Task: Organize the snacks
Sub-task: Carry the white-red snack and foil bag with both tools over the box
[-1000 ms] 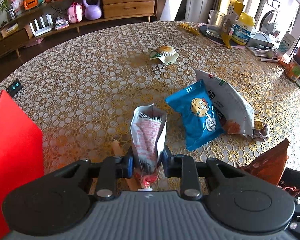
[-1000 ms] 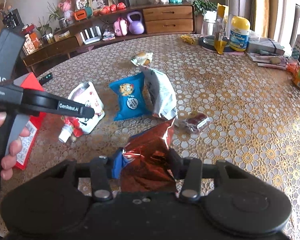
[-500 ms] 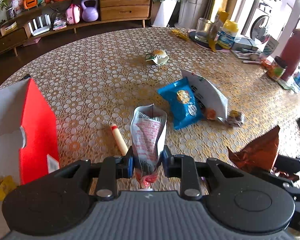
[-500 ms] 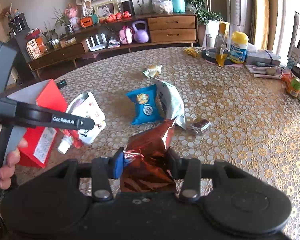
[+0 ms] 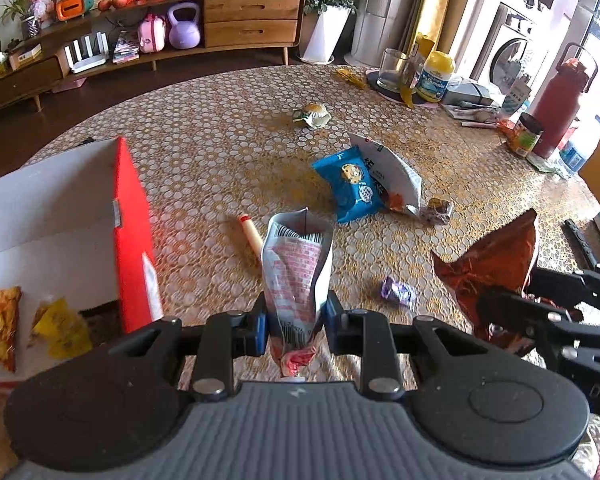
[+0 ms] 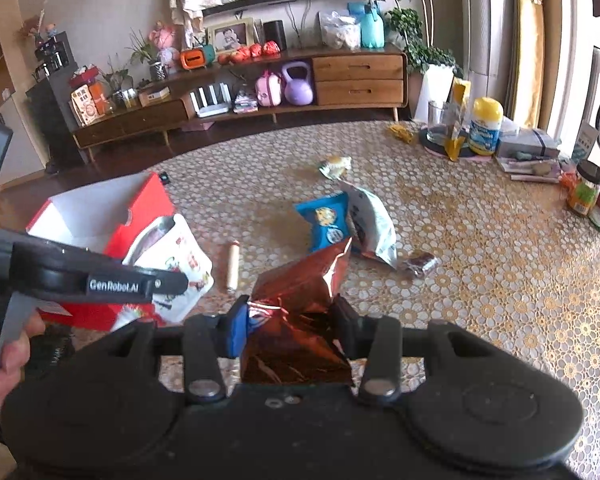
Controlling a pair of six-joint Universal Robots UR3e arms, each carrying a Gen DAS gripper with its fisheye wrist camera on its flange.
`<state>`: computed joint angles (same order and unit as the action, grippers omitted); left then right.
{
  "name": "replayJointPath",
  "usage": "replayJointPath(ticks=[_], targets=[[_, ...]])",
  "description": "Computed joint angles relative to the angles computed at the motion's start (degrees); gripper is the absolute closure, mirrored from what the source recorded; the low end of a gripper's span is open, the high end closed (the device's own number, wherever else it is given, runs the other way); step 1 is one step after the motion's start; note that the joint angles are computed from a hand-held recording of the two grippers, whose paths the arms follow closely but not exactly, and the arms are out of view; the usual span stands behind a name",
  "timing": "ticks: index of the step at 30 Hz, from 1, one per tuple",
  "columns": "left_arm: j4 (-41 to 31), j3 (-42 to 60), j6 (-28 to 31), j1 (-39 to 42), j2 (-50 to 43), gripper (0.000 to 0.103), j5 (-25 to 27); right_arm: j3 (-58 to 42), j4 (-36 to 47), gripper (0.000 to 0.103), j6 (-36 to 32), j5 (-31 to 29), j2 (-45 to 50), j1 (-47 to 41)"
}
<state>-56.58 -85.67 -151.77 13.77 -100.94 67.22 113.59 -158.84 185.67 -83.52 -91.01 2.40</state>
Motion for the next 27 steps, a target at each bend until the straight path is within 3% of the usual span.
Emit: replayJointPath(ticks=[15, 27], targets=[[-12.8, -3.2, 11.7, 15.1, 13.7, 0.077, -7.6, -11.3, 2.3, 0.061, 2.9, -5.5, 4.4, 12.4], [-19.4, 4.0, 17.0, 26.3, 12.4, 0.077, -11.7, -30.8, 6.8, 0.061, 3.5, -8.3, 18.0, 21.3]])
